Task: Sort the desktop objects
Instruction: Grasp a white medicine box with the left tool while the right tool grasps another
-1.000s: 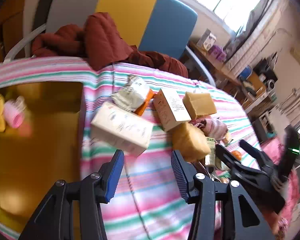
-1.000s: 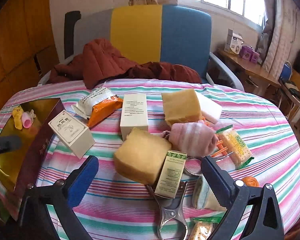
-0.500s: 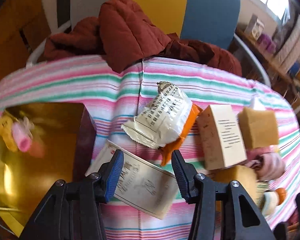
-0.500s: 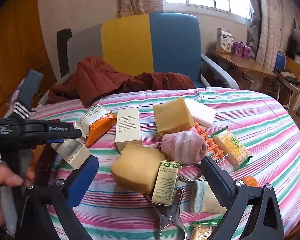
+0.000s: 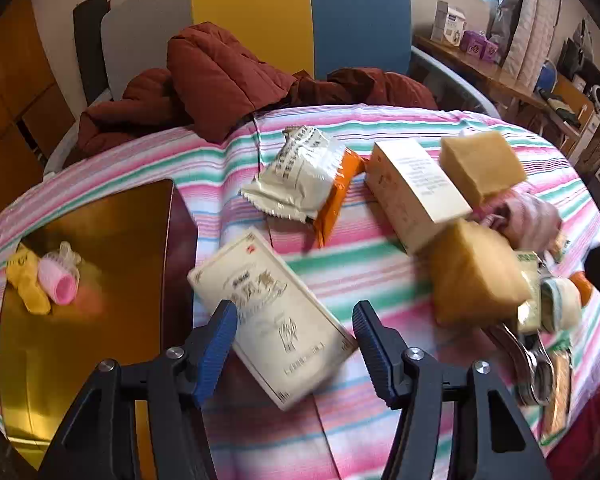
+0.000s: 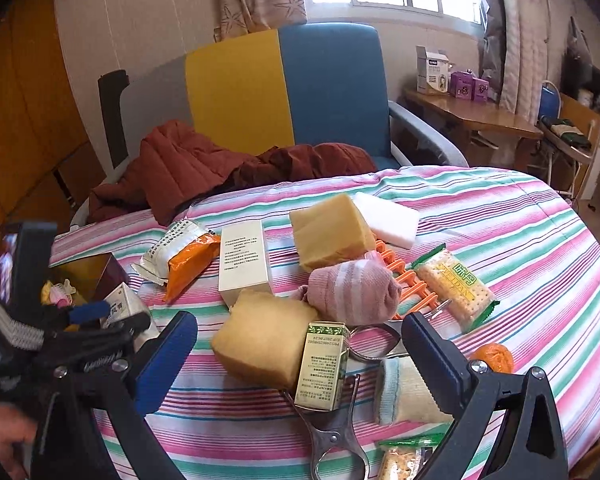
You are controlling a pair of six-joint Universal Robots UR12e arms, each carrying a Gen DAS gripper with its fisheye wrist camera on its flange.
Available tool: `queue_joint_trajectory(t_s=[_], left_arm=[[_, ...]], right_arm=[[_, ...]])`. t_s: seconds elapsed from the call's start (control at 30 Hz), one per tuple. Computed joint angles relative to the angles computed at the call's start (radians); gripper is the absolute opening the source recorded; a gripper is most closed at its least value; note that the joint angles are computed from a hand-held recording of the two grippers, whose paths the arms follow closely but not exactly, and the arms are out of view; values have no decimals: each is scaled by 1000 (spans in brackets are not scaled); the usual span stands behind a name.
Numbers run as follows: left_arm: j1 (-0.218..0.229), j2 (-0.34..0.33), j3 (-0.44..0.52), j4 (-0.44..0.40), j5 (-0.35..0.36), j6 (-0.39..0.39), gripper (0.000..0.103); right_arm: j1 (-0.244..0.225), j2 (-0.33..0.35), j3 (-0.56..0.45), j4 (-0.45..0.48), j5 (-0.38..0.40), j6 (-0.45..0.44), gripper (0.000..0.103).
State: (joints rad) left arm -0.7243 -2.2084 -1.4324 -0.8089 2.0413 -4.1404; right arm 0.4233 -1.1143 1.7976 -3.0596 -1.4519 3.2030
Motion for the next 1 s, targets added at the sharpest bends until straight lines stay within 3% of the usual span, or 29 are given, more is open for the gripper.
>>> queue_joint_trajectory(t_s=[0.1,0.23,0.5,0.7,0.83,1.0], left_arm=[[-8,21,-43,72,-25,-30,61],[-2,34,-71,97,-44,-98,61],[24,17,-68,155,-95,-84,62],[24,13,-52,142,-85,-109,61],[22,4,-29,77,-68,-73,61],[32,3,-55,103,-103,-84,58]], right_arm=[[0,-1,2,-3,2,-3,103],[1,-1,3,-7,3,-7,103],[2,-1,3,-4,2,-7,103],[2,1,0,10,3,-7,103],[3,3,-4,17,0,-10,103],[7,5,-3,10,3,-23,103]])
